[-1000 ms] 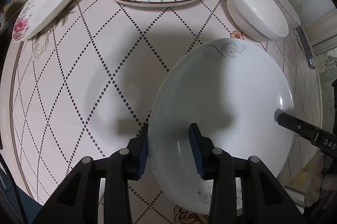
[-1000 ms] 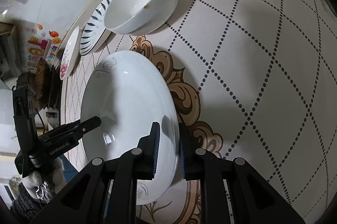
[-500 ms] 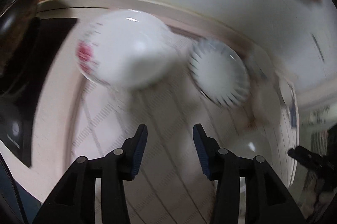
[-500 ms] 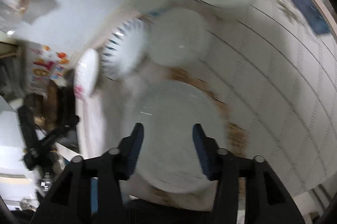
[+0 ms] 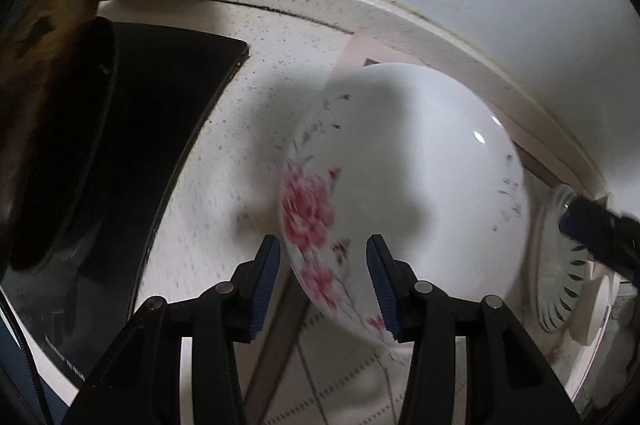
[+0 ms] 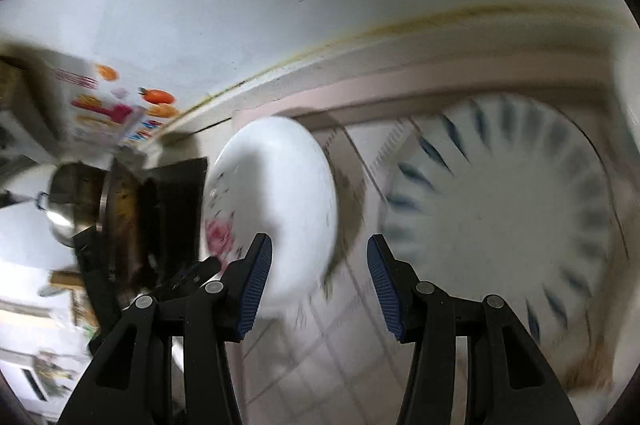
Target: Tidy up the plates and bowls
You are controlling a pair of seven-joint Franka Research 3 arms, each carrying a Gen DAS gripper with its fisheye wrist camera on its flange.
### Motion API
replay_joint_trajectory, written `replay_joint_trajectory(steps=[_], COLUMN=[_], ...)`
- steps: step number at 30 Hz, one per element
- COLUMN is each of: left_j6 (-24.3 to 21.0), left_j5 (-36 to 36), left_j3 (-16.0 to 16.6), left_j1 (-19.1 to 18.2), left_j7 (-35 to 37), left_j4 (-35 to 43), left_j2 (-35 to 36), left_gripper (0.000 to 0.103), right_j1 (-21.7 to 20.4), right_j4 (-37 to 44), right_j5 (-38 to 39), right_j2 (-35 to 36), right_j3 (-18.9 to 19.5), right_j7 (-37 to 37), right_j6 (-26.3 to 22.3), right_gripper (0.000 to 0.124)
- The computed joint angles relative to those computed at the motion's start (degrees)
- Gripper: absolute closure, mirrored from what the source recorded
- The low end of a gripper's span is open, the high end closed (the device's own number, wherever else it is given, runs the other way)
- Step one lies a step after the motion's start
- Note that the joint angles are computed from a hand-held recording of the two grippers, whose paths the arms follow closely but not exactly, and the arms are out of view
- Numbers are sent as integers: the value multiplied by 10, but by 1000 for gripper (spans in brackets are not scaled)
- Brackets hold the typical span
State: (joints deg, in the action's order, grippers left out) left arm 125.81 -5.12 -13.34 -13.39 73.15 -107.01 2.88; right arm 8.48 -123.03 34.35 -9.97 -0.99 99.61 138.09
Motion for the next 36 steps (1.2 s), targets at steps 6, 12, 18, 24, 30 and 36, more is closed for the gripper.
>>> replay_joint_trajectory(steps=[6,12,18,24,30,36], left_j6=[8,18,38,55,69,65], left_j5=[-7,-23,-23,-43,-48,-54], left_j3=[-1,-4,-4,1,2,5], left_j1=[5,9,11,23,17,5], left_j7=[12,23,24,46,52,63], left_j4=[16,16,8,-18,-43,-72], left_j2=[31,42,45,22,-10,-60], left_gripper=[61,63,74,79,79,79], right_j1=[-8,-20,-24,-19,-19,-20], right_j4=[97,125,125,117,90,36], right_j5=[-20,6,34,19,21,23], right_j2=[107,145,154,151,122,52], right_j3=[2,5,11,14,10,2], right_j7=[4,-8,-36,-51,-64,-74], right_j6=[-24,-44,-51,-37,-34,-32], right_gripper=[74,86,106,110,110,110])
